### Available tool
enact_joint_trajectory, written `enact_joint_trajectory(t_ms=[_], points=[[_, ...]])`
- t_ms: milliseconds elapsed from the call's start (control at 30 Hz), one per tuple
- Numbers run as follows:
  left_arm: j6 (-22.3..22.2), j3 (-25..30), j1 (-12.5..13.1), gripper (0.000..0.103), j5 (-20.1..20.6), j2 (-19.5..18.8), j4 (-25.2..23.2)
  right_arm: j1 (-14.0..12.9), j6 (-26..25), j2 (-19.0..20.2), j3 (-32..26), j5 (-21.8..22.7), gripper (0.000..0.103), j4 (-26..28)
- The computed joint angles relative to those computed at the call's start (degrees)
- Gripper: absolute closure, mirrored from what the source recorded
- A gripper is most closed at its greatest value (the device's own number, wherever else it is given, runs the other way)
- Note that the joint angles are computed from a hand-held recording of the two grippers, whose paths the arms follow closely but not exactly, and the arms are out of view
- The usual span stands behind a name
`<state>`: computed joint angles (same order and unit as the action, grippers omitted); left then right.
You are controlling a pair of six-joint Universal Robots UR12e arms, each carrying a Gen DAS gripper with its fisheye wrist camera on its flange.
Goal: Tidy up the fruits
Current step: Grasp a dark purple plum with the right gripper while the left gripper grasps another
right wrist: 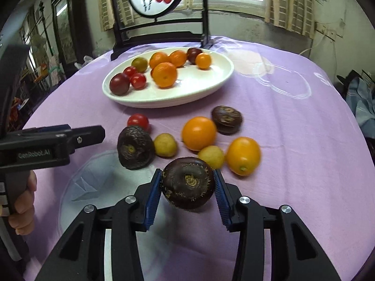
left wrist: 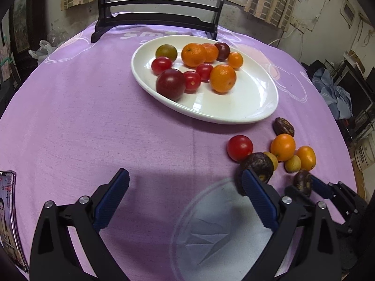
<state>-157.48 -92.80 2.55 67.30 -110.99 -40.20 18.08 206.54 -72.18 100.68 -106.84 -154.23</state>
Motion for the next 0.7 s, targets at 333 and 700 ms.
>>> enact_joint_trajectory(t_ms=[333, 700], points=[[9.42, -3.95, -1.91, 0.008, 0.02, 1.63, 3.01, -0.88, 3.75, -2.66, 3.61, -0.69, 0.059, -2.79], [8.01, -3.46, -4.33, 0.05, 2.29, 0.0, 6.83, -0.48, 2.34, -3.09, 4.15, -1.0, 0.059, -5.74]])
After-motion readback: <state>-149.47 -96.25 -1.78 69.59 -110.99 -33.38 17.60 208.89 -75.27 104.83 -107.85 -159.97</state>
